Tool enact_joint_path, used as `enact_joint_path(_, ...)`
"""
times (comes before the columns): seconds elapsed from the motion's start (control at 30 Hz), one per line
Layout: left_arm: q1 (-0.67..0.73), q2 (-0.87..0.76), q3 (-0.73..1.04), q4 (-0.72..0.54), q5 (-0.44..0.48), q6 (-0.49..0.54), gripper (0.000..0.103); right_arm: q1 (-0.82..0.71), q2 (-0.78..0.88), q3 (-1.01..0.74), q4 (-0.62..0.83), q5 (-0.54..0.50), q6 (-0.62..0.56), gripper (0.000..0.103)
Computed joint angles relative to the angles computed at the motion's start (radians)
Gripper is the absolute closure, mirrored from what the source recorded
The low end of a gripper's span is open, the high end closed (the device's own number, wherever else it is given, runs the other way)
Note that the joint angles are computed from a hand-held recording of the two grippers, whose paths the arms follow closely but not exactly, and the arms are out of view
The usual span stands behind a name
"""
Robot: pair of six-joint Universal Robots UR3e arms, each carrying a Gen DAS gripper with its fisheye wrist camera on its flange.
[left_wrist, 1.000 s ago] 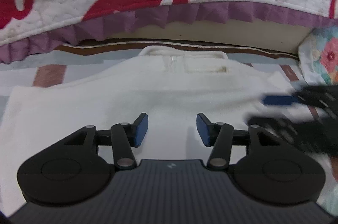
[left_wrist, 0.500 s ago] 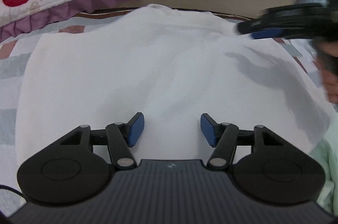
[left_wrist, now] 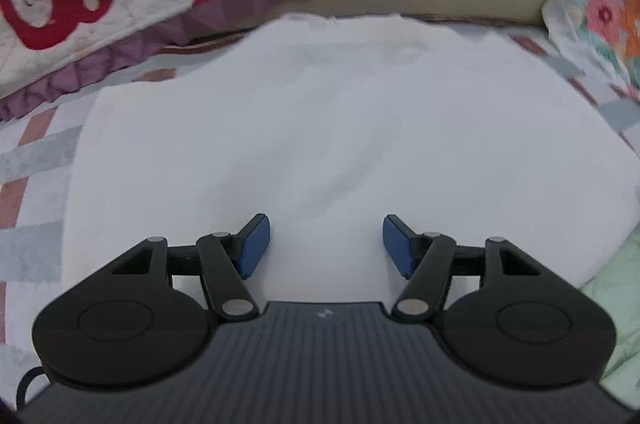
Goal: Fold clothes
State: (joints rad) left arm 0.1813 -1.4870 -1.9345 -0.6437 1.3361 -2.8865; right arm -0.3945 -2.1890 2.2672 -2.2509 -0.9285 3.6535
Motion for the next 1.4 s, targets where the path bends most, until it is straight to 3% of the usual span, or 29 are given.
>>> enact_joint_path(0.07, 0.018, 0.035, -0.023, -0.013, -0.034, -0.017, 0.041, 0.013, -0.035, -0.042, 0.101, -0.065, 0.003, 0.045)
enact_joint_path(0.17, 0.039, 0.064, -0.047, -0.045, -0.112, -0.042, 0.041, 0.021, -0.048, 0.006, 0.089, -0.044, 0.001, 0.045)
enact_joint_path(0.2, 0.004, 0.051, -0.049, -0.022, -0.066, -0.029, 0.041, 0.023, -0.049, 0.030, 0.075, -0.030, 0.005, 0.045)
enact_joint_path(0.3, -0.101, 0.006, -0.047, 0.043, 0.074, 0.009, 0.040, 0.095, 0.048, 0.111, -0.117, -0.041, 0.159, 0.045)
enact_joint_path(0.4, -0.102, 0.006, -0.045, 0.049, 0.074, 0.005, 0.040, 0.142, 0.146, 0.161, -0.358, -0.073, 0.310, 0.043)
enact_joint_path(0.6, -0.035, 0.008, -0.087, 0.097, -0.049, 0.097, 0.040, 0.223, 0.252, 0.113, -0.521, -0.156, 0.245, 0.042)
enact_joint_path(0.63, -0.060, -0.011, -0.093, 0.156, -0.008, 0.122, 0.039, 0.236, 0.276, 0.113, -0.550, -0.167, 0.238, 0.043)
enact_joint_path(0.73, -0.063, -0.039, -0.087, 0.204, -0.027, 0.166, 0.039, 0.271, 0.382, 0.147, -0.721, -0.192, 0.252, 0.043)
enact_joint_path(0.8, 0.002, -0.024, -0.065, 0.106, -0.179, 0.138, 0.039, 0.297, 0.468, 0.143, -0.845, -0.209, 0.264, 0.040)
enact_joint_path(0.87, 0.022, -0.021, -0.049, 0.033, -0.254, 0.147, 0.040, 0.302, 0.559, 0.112, -0.934, -0.191, 0.292, 0.034)
enact_joint_path(0.9, 0.022, -0.022, -0.041, 0.002, -0.273, 0.156, 0.041, 0.313, 0.589, 0.074, -0.927, -0.197, 0.299, 0.037)
enact_joint_path(0.93, 0.010, -0.032, -0.020, -0.042, -0.268, 0.155, 0.043, 0.330, 0.601, 0.033, -0.889, -0.211, 0.287, 0.046)
enact_joint_path(0.97, -0.005, -0.045, -0.007, -0.064, -0.251, 0.136, 0.043, 0.345, 0.603, -0.003, -0.856, -0.228, 0.263, 0.068)
enact_joint_path(1.0, -0.018, -0.050, -0.012, -0.048, -0.235, 0.116, 0.043, 0.361, 0.592, -0.031, -0.833, -0.248, 0.221, 0.071)
enact_joint_path(1.13, -0.046, -0.066, 0.020, -0.077, -0.202, 0.071, 0.043, 0.453, 0.538, -0.208, -0.677, -0.350, -0.023, 0.077)
enact_joint_path(1.23, -0.007, -0.079, 0.045, -0.132, -0.255, 0.055, 0.043, 0.511, 0.575, -0.356, -0.608, -0.360, -0.106, 0.077)
enact_joint_path(1.33, 0.085, -0.106, 0.164, -0.373, -0.350, 0.190, 0.043, 0.570, 0.645, -0.544, -0.495, -0.365, -0.182, 0.078)
enact_joint_path(1.4, 0.172, -0.068, 0.206, -0.476, -0.386, 0.224, 0.042, 0.611, 0.698, -0.676, -0.419, -0.351, -0.273, 0.078)
